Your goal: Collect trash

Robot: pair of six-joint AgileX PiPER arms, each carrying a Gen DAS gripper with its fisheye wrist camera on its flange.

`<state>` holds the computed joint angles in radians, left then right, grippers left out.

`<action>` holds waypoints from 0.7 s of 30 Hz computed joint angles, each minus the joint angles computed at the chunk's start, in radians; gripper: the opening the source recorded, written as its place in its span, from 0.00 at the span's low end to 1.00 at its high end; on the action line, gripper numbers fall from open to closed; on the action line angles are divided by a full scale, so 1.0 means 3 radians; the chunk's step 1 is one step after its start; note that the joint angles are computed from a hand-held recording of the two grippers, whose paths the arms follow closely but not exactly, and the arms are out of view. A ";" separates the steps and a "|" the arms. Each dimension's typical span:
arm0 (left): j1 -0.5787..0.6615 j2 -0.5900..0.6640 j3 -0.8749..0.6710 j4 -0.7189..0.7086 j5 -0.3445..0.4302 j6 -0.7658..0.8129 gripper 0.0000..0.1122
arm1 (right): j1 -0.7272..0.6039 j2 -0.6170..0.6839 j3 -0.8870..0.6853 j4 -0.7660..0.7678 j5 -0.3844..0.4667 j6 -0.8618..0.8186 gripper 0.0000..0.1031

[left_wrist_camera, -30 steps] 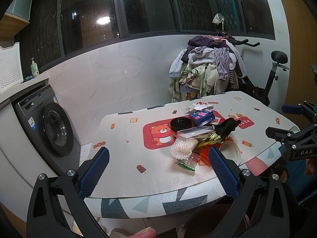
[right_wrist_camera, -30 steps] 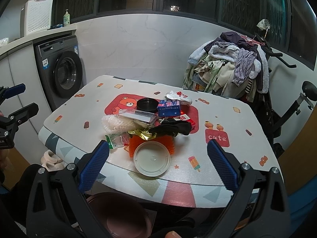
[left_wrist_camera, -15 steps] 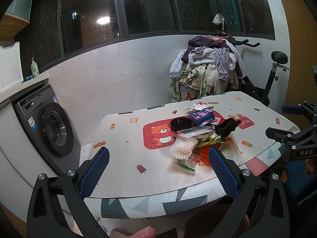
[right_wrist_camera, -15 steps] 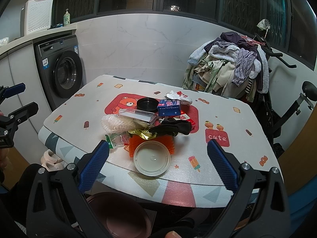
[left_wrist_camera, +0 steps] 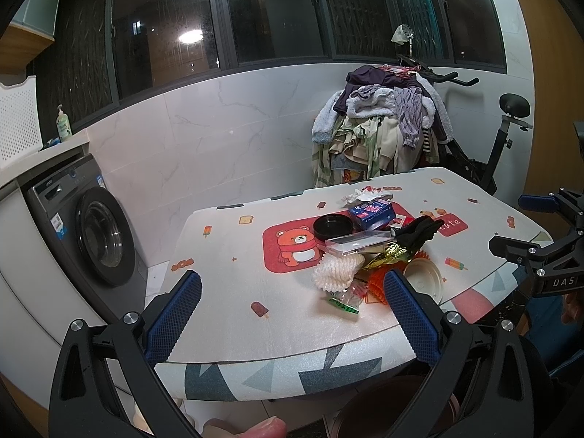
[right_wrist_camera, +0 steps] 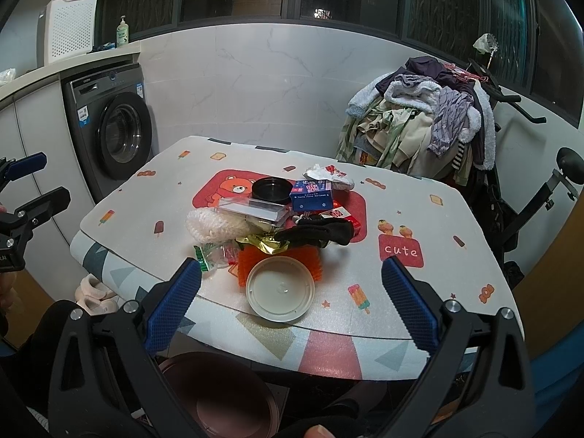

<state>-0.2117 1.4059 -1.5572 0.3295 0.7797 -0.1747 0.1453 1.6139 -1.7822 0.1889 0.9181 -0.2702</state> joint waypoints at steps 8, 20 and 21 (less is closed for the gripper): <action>0.0004 -0.0003 0.0004 -0.0005 -0.0001 0.0007 0.87 | -0.0097 0.0049 -0.0100 0.0087 0.0080 -0.0103 0.94; -0.0062 0.0142 0.0092 0.0376 0.0078 -0.0193 0.87 | -0.0166 -0.0046 0.0368 0.0391 -0.0280 -0.0219 0.95; -0.0010 0.0167 0.0106 0.0322 0.0062 -0.0132 0.87 | -0.0193 -0.0050 0.0419 0.0458 -0.0327 -0.0249 0.95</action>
<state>-0.2147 1.4560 -1.5255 0.4261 0.7984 -0.2144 0.0874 1.5990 -1.6564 0.3265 0.8199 -0.3450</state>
